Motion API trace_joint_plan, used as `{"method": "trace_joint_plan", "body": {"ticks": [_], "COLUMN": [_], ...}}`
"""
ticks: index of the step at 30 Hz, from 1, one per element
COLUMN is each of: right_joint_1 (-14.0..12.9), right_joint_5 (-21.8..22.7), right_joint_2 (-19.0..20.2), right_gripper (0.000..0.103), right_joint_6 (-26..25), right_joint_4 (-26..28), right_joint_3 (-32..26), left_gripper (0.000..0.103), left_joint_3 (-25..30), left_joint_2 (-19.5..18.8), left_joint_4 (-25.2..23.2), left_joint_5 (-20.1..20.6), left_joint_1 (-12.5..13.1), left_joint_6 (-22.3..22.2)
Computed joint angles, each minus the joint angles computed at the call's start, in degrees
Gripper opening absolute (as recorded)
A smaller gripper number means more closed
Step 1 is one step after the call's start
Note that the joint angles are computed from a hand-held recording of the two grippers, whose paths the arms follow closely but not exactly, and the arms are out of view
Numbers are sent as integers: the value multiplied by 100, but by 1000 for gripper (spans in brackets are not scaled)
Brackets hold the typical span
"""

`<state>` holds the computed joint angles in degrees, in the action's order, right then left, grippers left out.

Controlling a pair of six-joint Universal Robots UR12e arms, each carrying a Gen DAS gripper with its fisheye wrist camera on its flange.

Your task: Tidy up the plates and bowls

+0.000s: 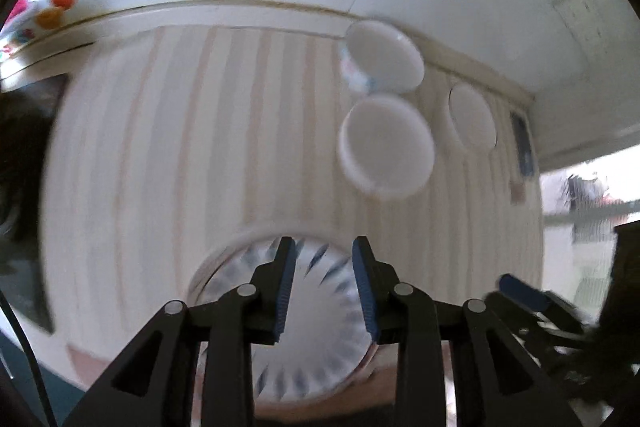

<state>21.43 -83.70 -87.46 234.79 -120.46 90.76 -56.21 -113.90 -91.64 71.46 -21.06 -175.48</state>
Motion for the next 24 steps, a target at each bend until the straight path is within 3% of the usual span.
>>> {"method": "trace_joint_plan", "body": {"ticks": [3, 7, 9, 10, 11, 13, 14, 17, 24], "right_joint_1": [-324, -734, -926, -979, -1003, -1007, -996, -1021, -1057], "right_joint_5": [89, 481, 858, 934, 949, 905, 832, 855, 931], "right_joint_2": [121, 377, 505, 574, 628, 727, 779, 828, 792], "right_gripper": [71, 68, 59, 47, 35, 30, 26, 17, 16], "right_joint_6": [-220, -359, -440, -532, -649, -976, -1208, -1454, -1798], "right_joint_4": [-289, -729, -1128, -1189, -1205, -1121, -1039, -995, -817], "right_joint_3": [148, 334, 470, 476, 468, 396, 342, 312, 287], "left_gripper": [27, 27, 27, 27, 27, 24, 16, 14, 14], "left_joint_3": [259, 606, 643, 628, 604, 472, 434, 416, 469], "left_joint_2": [-365, -790, -891, -906, -918, -882, -869, -866, -820], "left_joint_4": [225, -2, 33, 86, 181, 446, 526, 646, 569], "left_joint_5": [52, 38, 99, 180, 250, 288, 311, 535, 715], "left_joint_1": [-134, -235, -276, -294, -313, -338, -349, -401, -508], "left_joint_6": [-453, -846, -964, -1019, -1066, -1079, -1067, -1132, -1277]}}
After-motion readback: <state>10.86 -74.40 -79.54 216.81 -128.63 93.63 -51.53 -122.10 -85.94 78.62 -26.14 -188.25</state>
